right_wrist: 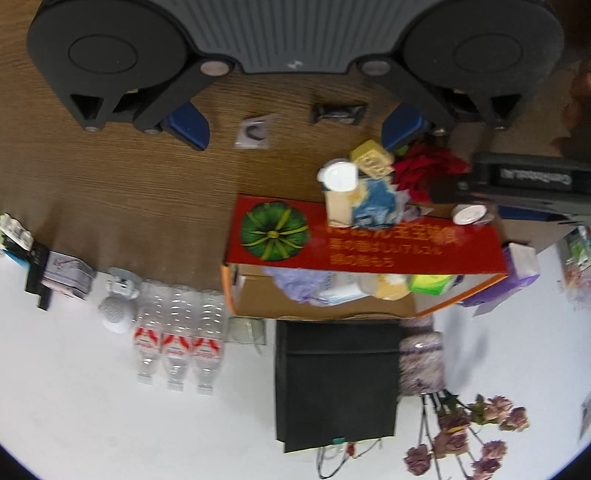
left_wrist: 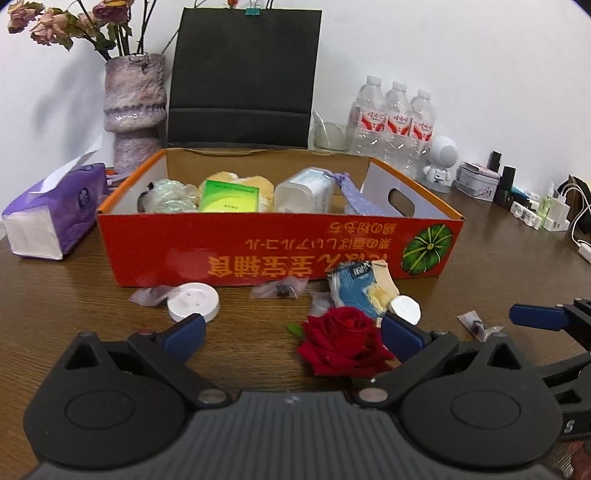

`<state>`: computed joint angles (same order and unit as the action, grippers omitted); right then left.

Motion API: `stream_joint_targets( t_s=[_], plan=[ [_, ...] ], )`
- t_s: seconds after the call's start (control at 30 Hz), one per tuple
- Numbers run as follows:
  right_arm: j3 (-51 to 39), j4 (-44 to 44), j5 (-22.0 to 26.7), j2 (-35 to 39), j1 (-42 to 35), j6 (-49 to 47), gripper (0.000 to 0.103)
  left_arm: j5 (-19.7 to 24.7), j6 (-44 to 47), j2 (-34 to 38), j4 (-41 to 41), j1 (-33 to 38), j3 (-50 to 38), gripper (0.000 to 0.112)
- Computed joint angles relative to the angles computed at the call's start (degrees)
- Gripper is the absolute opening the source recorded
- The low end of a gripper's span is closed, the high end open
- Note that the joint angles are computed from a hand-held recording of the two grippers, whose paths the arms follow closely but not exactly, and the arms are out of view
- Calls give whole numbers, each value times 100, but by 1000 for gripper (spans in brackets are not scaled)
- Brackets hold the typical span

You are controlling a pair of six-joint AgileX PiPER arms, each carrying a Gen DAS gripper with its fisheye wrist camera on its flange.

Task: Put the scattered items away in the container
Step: 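Grasp the black wrapped candy with the right tool while the left tool grasps the red rose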

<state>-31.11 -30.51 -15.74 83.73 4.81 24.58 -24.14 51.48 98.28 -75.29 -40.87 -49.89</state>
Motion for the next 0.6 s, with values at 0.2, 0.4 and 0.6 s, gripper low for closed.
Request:
stream_joint_targets(
  t_s=[0.2, 0.4, 0.6],
  plan=[
    [-49, -850, -9, 86, 69, 692, 71, 316, 28, 172, 87, 157, -186, 103],
    [-126, -1981, 14, 161, 119, 1587, 38, 872, -671, 143, 982, 372, -109, 39],
    [71, -1316, -134, 3, 143, 887, 22, 631, -1585, -82, 1871, 286, 225, 38]
  ],
)
